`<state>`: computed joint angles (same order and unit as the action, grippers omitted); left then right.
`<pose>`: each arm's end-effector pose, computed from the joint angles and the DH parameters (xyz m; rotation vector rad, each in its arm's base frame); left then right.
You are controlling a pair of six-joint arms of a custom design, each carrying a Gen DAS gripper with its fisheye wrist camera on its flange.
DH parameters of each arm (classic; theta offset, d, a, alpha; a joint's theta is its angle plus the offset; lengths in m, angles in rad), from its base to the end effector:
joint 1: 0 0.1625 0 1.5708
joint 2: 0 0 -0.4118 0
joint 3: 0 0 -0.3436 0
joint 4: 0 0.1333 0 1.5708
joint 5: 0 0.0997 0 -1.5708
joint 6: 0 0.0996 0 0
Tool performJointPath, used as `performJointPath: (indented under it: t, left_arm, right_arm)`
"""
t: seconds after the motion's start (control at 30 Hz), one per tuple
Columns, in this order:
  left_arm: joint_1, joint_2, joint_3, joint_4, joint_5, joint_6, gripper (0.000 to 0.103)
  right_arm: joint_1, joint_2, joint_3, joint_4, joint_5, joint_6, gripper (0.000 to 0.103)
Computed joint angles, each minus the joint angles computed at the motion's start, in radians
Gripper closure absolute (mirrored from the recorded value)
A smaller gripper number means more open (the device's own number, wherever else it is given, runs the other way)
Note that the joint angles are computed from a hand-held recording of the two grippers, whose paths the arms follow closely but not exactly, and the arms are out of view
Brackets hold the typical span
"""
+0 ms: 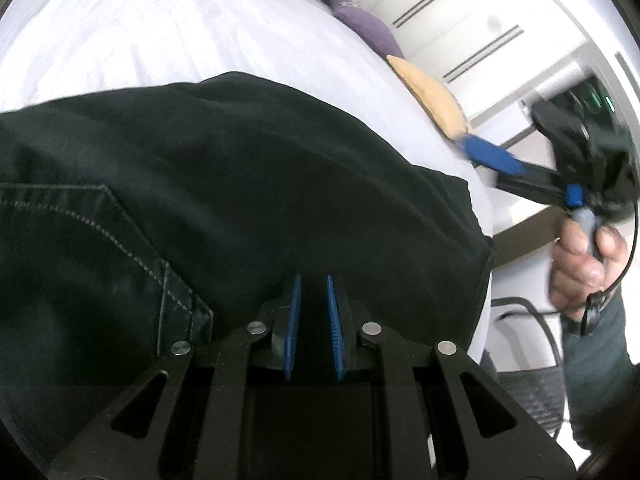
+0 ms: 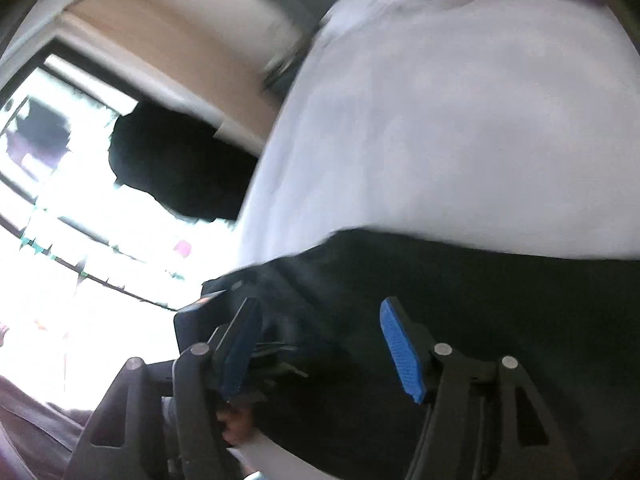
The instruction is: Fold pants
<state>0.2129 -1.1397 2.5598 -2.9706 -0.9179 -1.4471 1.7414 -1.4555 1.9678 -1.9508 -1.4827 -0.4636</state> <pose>-0.2735 -0.2574 0.1158 -0.1178 2.8591 -0.9502 0.2134 -0.4022 0.2916 -0.9364 2.8817 0.1791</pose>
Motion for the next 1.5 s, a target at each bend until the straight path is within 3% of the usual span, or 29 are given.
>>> performJointPath:
  t: [0.03,0.1,0.17,0.2,0.27,0.33,0.4,0.47,0.53,0.6,0.63,0.67,0.73,0.77,0.8,0.87,0.97,1.0,1.03,1.07,1.13,1.2,1.23,1.3,1.37,1.4,1.43,1.5]
  left_arm:
    - [-0.006,-0.003,0.002,0.010,0.002,-0.007,0.090]
    - [-0.010,-0.007,0.008,0.005,0.002,-0.001,0.090]
    - [-0.006,-0.008,0.017,-0.016,-0.001,0.002,0.090]
    - [-0.005,-0.008,0.021,-0.022,-0.003,0.003,0.090]
    - [-0.006,-0.008,0.034,-0.043,-0.002,0.005,0.090]
    - [-0.005,-0.014,0.033,-0.037,-0.006,0.000,0.090]
    - [0.002,-0.059,-0.008,0.082,-0.027,-0.013,0.090]
    - [0.013,-0.092,-0.036,0.084,-0.025,0.046,0.090]
    - [0.048,-0.105,-0.096,0.118,-0.014,0.159,0.090]
    - [0.115,-0.096,-0.156,0.141,-0.041,0.284,0.090]
    - [0.163,-0.085,-0.184,0.159,-0.070,0.334,0.090]
    - [0.223,-0.071,-0.218,0.219,-0.099,0.356,0.090]
    - [0.330,-0.049,-0.240,0.231,-0.152,0.408,0.092]
    - [0.366,-0.047,-0.238,0.197,-0.164,0.444,0.100]
    - [0.391,-0.049,-0.238,0.166,-0.179,0.468,0.100]
    - [0.421,-0.056,-0.271,0.190,-0.138,0.506,0.100]
    - [0.410,-0.094,-0.323,0.343,0.037,0.381,0.100]
    - [0.389,-0.111,-0.326,0.399,0.099,0.310,0.100]
    - [0.365,-0.135,-0.318,0.413,0.123,0.269,0.100]
    - [0.340,-0.148,-0.302,0.385,0.114,0.265,0.100]
    - [0.279,-0.144,-0.291,0.374,0.075,0.295,0.100]
    - [0.224,-0.116,-0.287,0.400,0.031,0.306,0.100]
    - [0.202,-0.098,-0.272,0.386,-0.003,0.307,0.100]
    - [0.176,-0.063,-0.235,0.391,-0.061,0.243,0.100]
    - [0.107,-0.056,-0.123,0.281,-0.039,0.132,0.100]
    - [0.076,-0.064,-0.091,0.257,-0.031,0.100,0.100]
    - [0.059,-0.085,-0.073,0.265,-0.045,0.067,0.100]
    - [0.018,-0.127,-0.034,0.265,-0.068,0.011,0.100]
  right_arm:
    - [0.011,0.066,-0.002,0.010,-0.001,0.027,0.042]
    - [0.040,0.141,0.019,-0.073,-0.072,0.071,0.043]
    - [0.023,0.197,0.029,-0.124,-0.069,0.089,0.046]
    - [0.009,0.228,0.039,-0.199,-0.108,0.112,0.051]
    - [-0.042,0.252,0.052,-0.347,-0.136,0.177,0.103]
    - [-0.094,0.225,0.089,-0.493,-0.149,0.277,0.103]
    - [-0.110,0.144,0.139,-0.612,-0.188,0.317,0.089]
    - [-0.140,0.023,0.188,-0.567,-0.096,0.231,0.068]
    - [-0.179,-0.087,0.233,-0.458,-0.035,0.132,0.060]
    - [-0.225,-0.165,0.265,-0.390,-0.056,0.088,0.060]
    - [-0.263,-0.194,0.279,-0.368,-0.069,0.094,0.060]
    - [-0.312,-0.223,0.296,-0.359,-0.069,0.102,0.079]
    - [-0.400,-0.285,0.319,-0.336,-0.028,0.081,0.103]
    - [-0.438,-0.315,0.323,-0.322,-0.028,0.074,0.103]
    - [-0.491,-0.359,0.331,-0.294,0.014,0.052,0.103]
    - [-0.510,-0.390,0.345,-0.320,0.024,0.047,0.103]
    - [-0.563,-0.458,0.340,-0.297,0.052,0.023,0.103]
    - [-0.548,-0.459,0.331,-0.305,0.041,0.046,0.103]
    - [-0.534,-0.465,0.323,-0.301,0.030,0.061,0.096]
    - [-0.507,-0.468,0.300,-0.286,0.018,0.075,0.078]
    - [-0.468,-0.467,0.275,-0.247,0.048,0.067,0.062]
    - [-0.395,-0.427,0.259,-0.217,0.090,0.052,0.060]
    - [-0.345,-0.385,0.256,-0.222,0.093,0.051,0.054]
    - [-0.288,-0.291,0.246,-0.228,0.112,0.064,0.047]
    - [-0.279,-0.189,0.245,-0.308,0.071,0.123,0.052]
    - [-0.293,-0.167,0.247,-0.337,0.028,0.155,0.067]
    - [-0.327,-0.154,0.246,-0.351,0.020,0.178,0.103]
    - [-0.470,-0.225,0.266,-0.354,0.106,0.200,0.103]
